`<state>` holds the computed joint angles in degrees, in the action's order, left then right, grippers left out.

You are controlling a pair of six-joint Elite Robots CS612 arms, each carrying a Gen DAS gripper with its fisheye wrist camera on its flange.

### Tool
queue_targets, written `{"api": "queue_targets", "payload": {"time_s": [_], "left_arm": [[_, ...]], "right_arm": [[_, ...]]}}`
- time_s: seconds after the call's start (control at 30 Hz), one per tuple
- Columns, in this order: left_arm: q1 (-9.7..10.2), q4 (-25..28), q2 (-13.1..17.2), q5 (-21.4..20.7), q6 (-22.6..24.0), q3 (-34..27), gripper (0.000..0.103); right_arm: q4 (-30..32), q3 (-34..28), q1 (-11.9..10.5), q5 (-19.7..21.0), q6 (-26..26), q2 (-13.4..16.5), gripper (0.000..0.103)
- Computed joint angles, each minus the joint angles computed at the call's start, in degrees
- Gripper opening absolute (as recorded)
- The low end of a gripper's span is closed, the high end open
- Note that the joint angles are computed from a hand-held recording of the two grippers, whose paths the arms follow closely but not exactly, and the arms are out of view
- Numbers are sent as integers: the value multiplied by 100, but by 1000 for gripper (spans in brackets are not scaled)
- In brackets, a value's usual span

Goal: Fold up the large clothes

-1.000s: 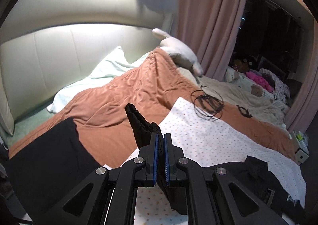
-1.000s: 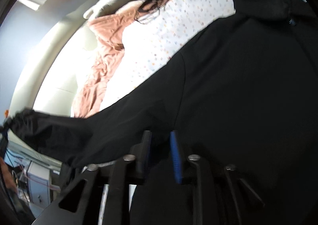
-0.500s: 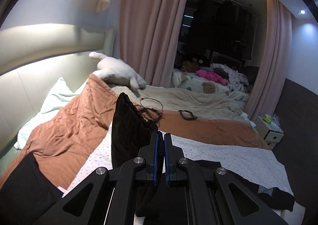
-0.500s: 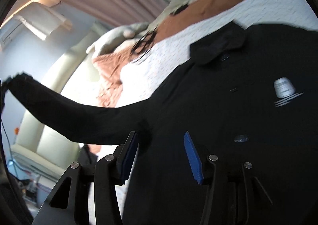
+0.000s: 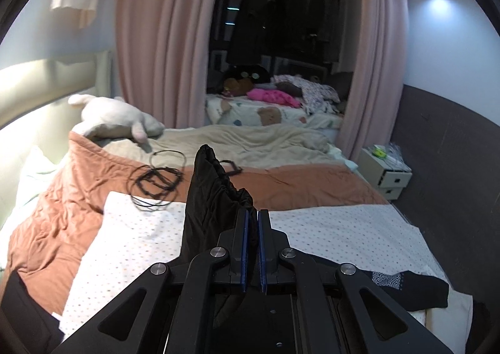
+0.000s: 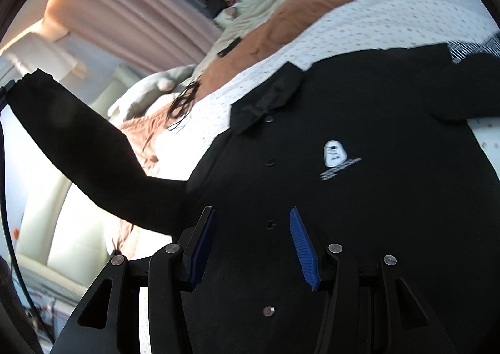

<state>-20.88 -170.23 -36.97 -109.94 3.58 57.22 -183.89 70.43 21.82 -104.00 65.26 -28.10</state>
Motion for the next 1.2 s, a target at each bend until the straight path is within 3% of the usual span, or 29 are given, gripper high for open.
{"api": "queue_targets", "payload": {"time_s": [0.53,0.7,0.77,0.83,0.9,0.93,1.0,1.2], "left_arm": [[-641,1066,605,-408,502,-419,6],[-759,1839,769,-688,687,-638,6],[-776,2388,780,-959,1019,-671,16],[-801,2553,732,-944,1259,-568,49],[-794,2194,637,-847,1283,-305,74],[-770,1917,585,-836,1239,-153,81],[-717,1584,518,-886,1160,50,83],[-492,1598,433,-873,953,254,83]], "right_arm": [[-863,1164,-127,-843,1540,-355,49],[-680,1338,-145,-975,1905,-435,49],[-661,1395,-148,-1026,2142,-441,49],[-684,1454,-154,-1075,2325,-446,49],[-627,1506,-151,-1145,2454,-471,49],[-626,1557,-149,-1162,2476,-497,49],[-575,1590,-148,-1176,2536,-522,49],[-500,1704,-148,-1216,2520,-613,49]]}}
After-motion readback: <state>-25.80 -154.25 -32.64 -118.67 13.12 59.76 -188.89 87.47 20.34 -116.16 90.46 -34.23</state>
